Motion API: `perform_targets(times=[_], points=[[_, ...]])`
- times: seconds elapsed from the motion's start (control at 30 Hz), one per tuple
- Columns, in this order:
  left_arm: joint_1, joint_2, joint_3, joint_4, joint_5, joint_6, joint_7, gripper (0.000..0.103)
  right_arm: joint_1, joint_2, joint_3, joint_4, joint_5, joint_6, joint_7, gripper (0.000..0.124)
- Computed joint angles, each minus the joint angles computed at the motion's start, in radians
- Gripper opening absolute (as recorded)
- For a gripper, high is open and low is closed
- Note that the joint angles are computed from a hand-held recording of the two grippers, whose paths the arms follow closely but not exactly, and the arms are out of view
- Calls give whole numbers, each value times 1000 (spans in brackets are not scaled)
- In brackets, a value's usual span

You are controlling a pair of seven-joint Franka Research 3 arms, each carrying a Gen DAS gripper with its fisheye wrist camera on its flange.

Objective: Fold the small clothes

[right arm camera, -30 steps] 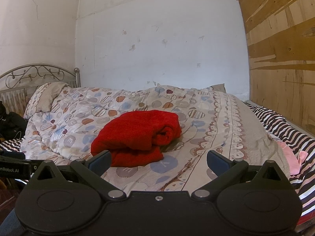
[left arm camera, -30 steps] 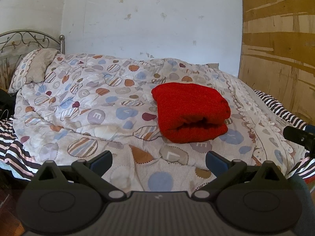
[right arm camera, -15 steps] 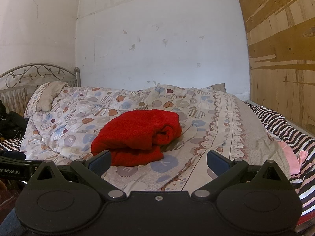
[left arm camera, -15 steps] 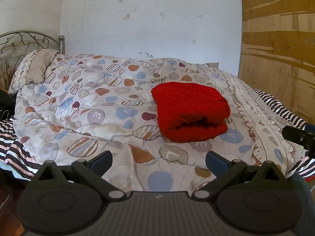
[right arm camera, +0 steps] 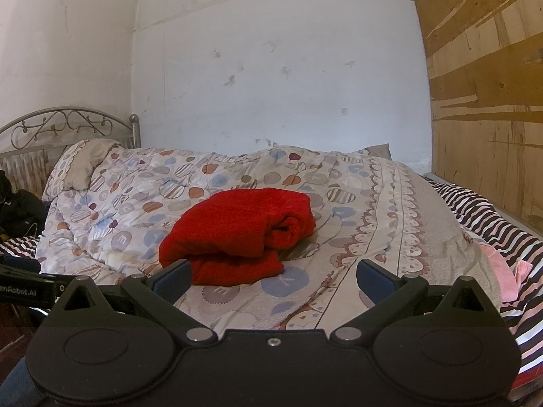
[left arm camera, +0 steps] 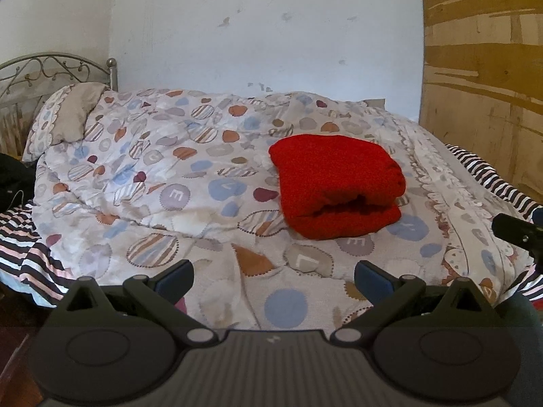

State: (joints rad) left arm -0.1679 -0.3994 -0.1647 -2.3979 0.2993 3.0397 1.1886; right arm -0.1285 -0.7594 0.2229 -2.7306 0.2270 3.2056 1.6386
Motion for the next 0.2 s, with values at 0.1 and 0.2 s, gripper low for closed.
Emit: perform_targets(times=[0.1,0.2], points=[[4,-1,-4,-1,10,5,2,103,0,-2,1,-1,-1,-2,2,103],[11,-1,-11,0,17,7,-3,103,1,-1,-2,0,-2,-3,1,103]])
